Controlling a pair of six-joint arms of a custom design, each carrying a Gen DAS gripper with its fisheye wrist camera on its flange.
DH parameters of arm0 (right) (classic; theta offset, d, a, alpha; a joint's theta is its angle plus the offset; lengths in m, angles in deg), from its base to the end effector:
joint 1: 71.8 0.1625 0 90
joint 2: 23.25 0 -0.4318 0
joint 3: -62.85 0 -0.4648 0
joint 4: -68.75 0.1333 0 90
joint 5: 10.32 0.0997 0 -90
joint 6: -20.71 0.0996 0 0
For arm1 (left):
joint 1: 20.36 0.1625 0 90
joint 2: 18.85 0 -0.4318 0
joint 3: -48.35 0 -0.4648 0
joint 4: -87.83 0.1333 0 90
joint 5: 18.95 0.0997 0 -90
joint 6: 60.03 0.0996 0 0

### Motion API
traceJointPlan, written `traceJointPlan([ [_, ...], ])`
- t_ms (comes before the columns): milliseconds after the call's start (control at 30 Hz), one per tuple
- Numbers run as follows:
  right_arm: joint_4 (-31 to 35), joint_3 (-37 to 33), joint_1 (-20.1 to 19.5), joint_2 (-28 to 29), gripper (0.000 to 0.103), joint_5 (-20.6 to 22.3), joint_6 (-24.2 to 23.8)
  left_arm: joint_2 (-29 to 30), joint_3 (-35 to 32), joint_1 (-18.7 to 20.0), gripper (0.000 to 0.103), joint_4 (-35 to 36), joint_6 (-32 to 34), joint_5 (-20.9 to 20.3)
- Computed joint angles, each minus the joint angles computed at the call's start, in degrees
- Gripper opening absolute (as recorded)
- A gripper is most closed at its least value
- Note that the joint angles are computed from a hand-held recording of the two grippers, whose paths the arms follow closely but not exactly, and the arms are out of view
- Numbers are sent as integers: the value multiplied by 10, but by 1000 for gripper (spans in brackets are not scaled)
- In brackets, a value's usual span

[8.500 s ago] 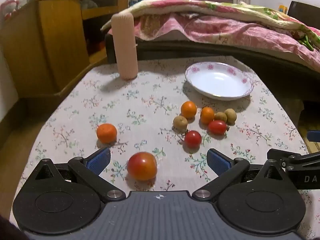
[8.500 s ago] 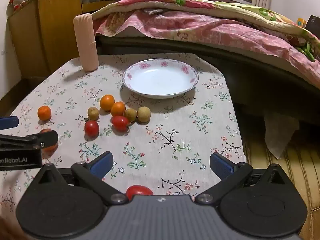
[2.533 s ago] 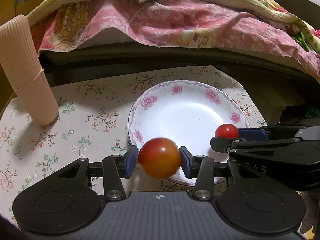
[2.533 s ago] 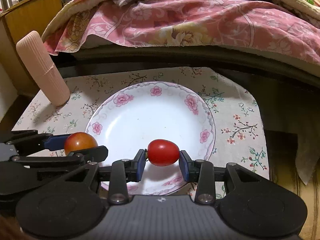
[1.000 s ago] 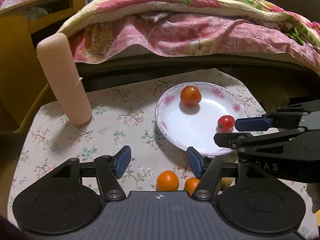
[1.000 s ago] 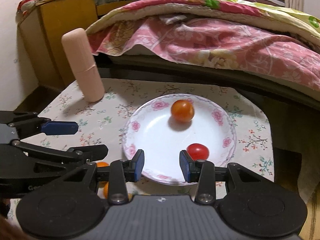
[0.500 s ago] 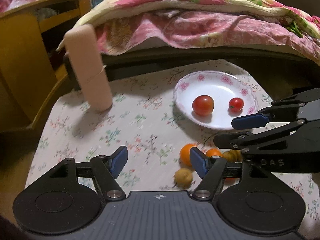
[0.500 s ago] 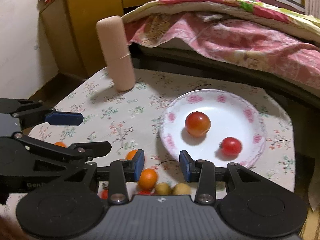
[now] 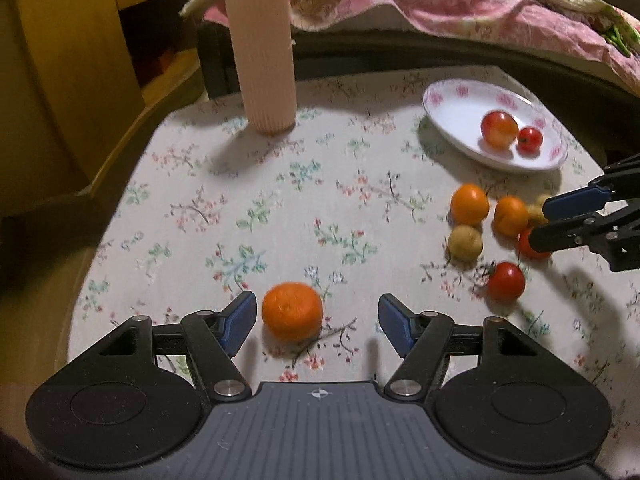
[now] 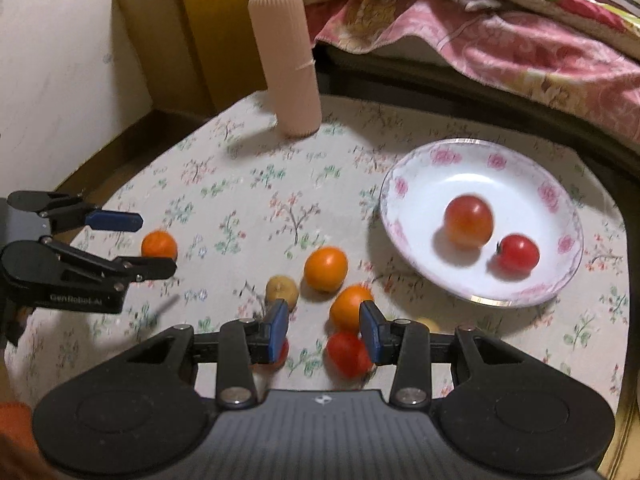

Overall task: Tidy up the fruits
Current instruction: 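Grasp an orange tangerine with left tool while right tool grasps a small stemmed tomato, then lift and carry the tangerine and the stemmed tomato toward the white plate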

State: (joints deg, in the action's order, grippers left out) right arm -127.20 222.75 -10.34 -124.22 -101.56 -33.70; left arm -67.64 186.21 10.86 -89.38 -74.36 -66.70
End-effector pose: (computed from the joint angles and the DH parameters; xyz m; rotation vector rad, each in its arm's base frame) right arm -0.0274 -0.3249 0.1933 0.5414 -2.4090 0.7870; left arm -0.2291 -0.3730 -0.0543 0.9515 2.2877 -0.5378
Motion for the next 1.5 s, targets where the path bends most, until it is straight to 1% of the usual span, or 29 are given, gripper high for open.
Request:
traceJointPlan([
  [100, 13, 2, -6, -1, 40, -4, -6, 14, -4, 2, 73, -7, 11, 10],
  [167, 18, 2, -6, 1, 40, -5, -11, 17, -7, 8, 71, -10, 9, 9],
  [267, 33, 4, -11, -11, 40, 7, -16, 23, -12, 18, 70, -8, 2, 12],
  [300, 39, 4, -13, -15, 40, 11, -16, 25, -12, 20, 71, -14, 2, 12],
  [333, 42, 5, -14, -16, 40, 13, -18, 24, -12, 22, 69, -13, 1, 10],
  [467, 40, 5, -13, -7, 42, 14, -29, 22, -11, 19, 63, -13, 2, 3],
  [500, 40, 5, -12, -5, 42, 15, -32, 22, -11, 18, 60, -14, 4, 3],
  [533, 40, 5, -12, -3, 43, 15, -33, 21, -11, 18, 52, -14, 6, 0],
  [633, 67, 4, -11, -12, 43, 18, -33, 18, -12, 18, 45, -7, 5, -9],
  [767, 72, 10, -13, -13, 43, 30, -58, 19, -12, 18, 44, -8, 5, -14],
  [867, 67, 7, -6, 7, 43, 24, -64, 20, -12, 21, 45, -13, 6, -17],
  [1000, -10, -3, 5, 75, 43, 10, -67, 23, -13, 19, 47, -18, 13, -14],
  [1100, -14, -10, 10, 96, 43, -3, -59, 23, -12, 19, 50, -19, 13, -12],
  [1133, -29, -13, 15, 111, 43, -14, -61, 22, -10, 19, 51, -20, 10, -12],
  [1200, -58, -11, 17, 129, 42, -18, -69, 20, -9, 17, 49, -14, 4, -13],
  [1233, -66, -12, 20, 135, 39, -25, -69, 19, -9, 16, 45, -11, 0, -14],
  [1267, -73, -12, 23, 139, 34, -30, -70, 18, -9, 14, 44, -9, -2, -16],
  [1300, -76, -13, 24, 141, 33, -34, -70, 17, -9, 12, 44, -5, -6, -16],
  [1400, -52, -15, 25, 126, 31, -39, -57, 19, -11, 6, 43, 6, -11, -15],
  [1500, -45, -11, 25, 113, 31, -42, -59, 6, -9, -4, 43, 41, -40, -26],
])
